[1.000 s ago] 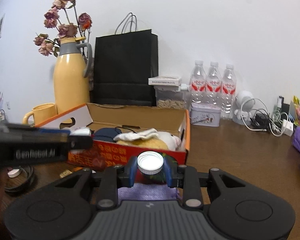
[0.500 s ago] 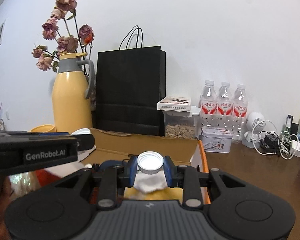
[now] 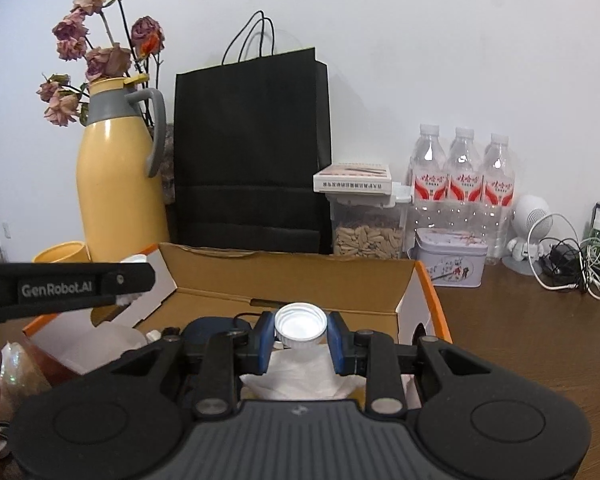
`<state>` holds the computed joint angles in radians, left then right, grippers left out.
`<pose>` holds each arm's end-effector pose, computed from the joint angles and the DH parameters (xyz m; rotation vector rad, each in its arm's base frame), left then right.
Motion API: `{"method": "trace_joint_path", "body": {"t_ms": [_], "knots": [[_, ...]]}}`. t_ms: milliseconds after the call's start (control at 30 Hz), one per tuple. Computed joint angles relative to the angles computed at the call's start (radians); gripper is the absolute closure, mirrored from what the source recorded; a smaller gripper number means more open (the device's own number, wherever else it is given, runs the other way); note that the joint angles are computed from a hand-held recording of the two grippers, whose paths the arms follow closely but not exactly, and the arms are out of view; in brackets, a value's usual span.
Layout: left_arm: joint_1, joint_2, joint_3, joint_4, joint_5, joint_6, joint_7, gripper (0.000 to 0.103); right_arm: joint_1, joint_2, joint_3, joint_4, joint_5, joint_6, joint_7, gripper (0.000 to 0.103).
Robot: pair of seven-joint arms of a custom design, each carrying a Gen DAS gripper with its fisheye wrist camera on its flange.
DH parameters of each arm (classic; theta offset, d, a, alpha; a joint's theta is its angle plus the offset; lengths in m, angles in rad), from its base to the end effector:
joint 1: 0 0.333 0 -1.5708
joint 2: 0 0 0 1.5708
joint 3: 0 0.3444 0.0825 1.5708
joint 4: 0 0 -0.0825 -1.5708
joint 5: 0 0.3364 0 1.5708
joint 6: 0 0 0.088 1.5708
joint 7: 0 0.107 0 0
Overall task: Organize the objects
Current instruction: 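Carry both white caps into the cardboard box and release both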
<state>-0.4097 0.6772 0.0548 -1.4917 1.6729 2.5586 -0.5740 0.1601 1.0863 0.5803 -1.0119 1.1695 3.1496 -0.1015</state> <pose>0.6644 -0.2715 0.3497 -1.7541 1.1555 -0.8750 0.7418 0.2703 0.3165 -1.7871 0.9065 -0.5506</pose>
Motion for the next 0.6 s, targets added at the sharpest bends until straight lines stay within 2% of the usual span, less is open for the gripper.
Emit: {"method": "trace_joint_path", "body": {"t_ms": [100, 233, 267, 300, 333, 367, 400, 433, 467, 500, 600], "knots": [[-0.001, 0.006, -0.001, 0.005, -0.005, 0.003, 0.015, 0.062, 0.013, 0.001, -0.027, 0.003, -0.021, -0.009, 0.036, 0.076], [-0.010, 0.008, 0.002, 0.006, -0.007, -0.011, 0.019, 0.061, 0.010, -0.001, -0.022, -0.006, -0.034, -0.008, 0.038, 0.075], [-0.012, 0.009, 0.002, 0.006, -0.011, -0.019, 0.022, 0.056, 0.009, -0.001, -0.019, -0.007, -0.035, -0.007, 0.040, 0.076], [-0.014, 0.010, 0.003, 0.007, -0.013, -0.024, 0.020, 0.043, 0.007, 0.001, -0.013, -0.005, -0.035, -0.003, 0.036, 0.075], [-0.016, 0.010, 0.004, 0.007, -0.015, -0.030, 0.016, 0.033, 0.011, -0.001, -0.023, -0.006, -0.041, -0.004, 0.052, 0.067], [-0.020, 0.011, 0.005, 0.007, -0.019, -0.043, 0.011, 0.011, 0.013, -0.001, -0.028, -0.005, -0.046, -0.004, 0.063, 0.050], [-0.027, 0.011, 0.009, 0.006, -0.020, -0.065, 0.001, 0.000, 0.014, 0.003, -0.025, -0.001, -0.046, 0.005, 0.067, 0.039], [-0.035, 0.012, 0.013, 0.005, -0.018, -0.086, -0.010, 0.000, 0.014, 0.008, -0.019, 0.006, -0.047, 0.015, 0.066, 0.016], [-0.034, 0.014, 0.010, 0.007, -0.030, -0.096, -0.001, 0.000, 0.009, 0.013, -0.005, 0.011, -0.046, 0.023, 0.057, 0.002], [-0.029, 0.015, 0.006, 0.012, -0.042, -0.094, 0.012, 0.000, 0.005, 0.016, 0.006, 0.013, -0.046, 0.027, 0.051, 0.000], [-0.026, 0.017, 0.006, 0.012, -0.056, -0.091, 0.017, 0.000, 0.008, 0.009, -0.012, 0.004, -0.062, 0.011, 0.085, 0.000]]}}
